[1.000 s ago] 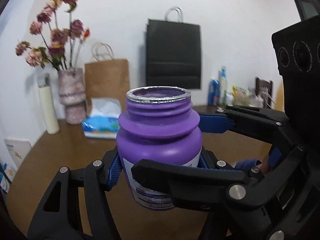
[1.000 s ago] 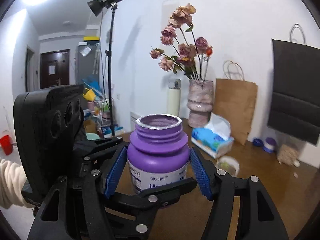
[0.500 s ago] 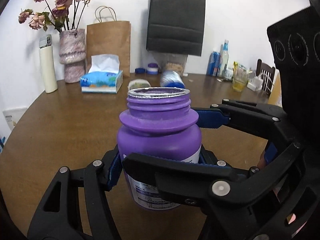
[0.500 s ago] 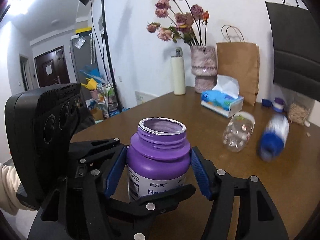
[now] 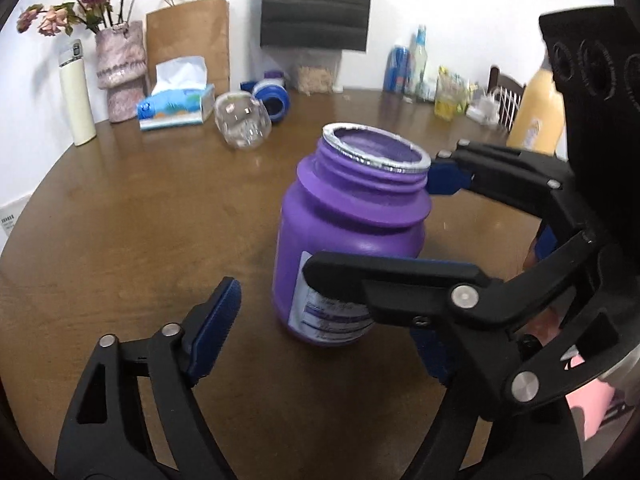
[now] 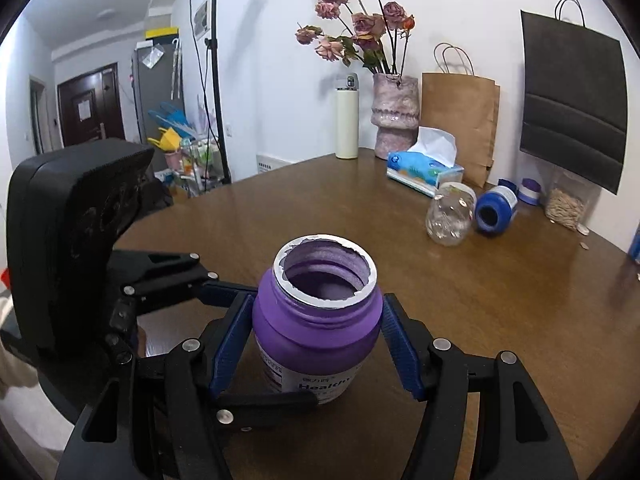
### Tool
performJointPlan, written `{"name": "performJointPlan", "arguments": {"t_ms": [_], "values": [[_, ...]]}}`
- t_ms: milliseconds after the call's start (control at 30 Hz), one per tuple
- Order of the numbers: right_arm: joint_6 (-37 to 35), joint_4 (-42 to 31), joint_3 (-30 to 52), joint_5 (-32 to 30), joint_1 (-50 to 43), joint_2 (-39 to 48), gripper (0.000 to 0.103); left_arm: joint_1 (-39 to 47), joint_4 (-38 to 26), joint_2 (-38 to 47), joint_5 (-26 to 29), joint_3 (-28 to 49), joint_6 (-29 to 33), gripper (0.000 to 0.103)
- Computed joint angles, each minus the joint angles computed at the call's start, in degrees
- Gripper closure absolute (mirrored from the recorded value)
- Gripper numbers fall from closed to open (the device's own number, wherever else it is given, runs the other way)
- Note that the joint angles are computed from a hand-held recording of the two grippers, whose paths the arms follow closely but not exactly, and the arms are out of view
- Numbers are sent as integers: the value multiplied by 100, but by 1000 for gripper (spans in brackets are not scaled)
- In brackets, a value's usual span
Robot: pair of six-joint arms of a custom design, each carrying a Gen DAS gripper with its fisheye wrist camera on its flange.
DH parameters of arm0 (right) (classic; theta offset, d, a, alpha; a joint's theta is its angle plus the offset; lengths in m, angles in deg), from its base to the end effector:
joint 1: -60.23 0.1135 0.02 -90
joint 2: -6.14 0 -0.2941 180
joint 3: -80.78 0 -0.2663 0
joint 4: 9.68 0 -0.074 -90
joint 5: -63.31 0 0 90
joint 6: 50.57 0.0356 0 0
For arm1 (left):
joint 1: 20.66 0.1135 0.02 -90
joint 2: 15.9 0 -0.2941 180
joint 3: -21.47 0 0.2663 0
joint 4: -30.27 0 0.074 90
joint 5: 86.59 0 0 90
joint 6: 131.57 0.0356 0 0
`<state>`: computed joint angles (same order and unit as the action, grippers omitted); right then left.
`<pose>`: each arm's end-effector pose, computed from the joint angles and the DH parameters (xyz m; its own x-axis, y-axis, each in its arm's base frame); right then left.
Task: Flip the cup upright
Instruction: 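Lower the upright purple bottle onto the table with the right gripper, then open the right gripper and pull it back from the bottle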
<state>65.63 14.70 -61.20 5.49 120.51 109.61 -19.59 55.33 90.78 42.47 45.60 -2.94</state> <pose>0.1541 0.2317 0.0889 -0.5289 -0.1727 -0.8309 -0.3371 0.9413 0.0189 0.1940 -0.0188 0.0455 -0.4563 0.4763 -0.7516 0.7796 0.6213 -0.0796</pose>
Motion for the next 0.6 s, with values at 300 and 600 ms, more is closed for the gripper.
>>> {"name": "performJointPlan", "arguments": {"t_ms": [300,600], "values": [[418,-268,-31,456,324,90,34,-18,-81,161,-399,-39,-142,22],[668,-801,232,536,396,164,34,583,-230,-112,-170,-221,325,12]]}}
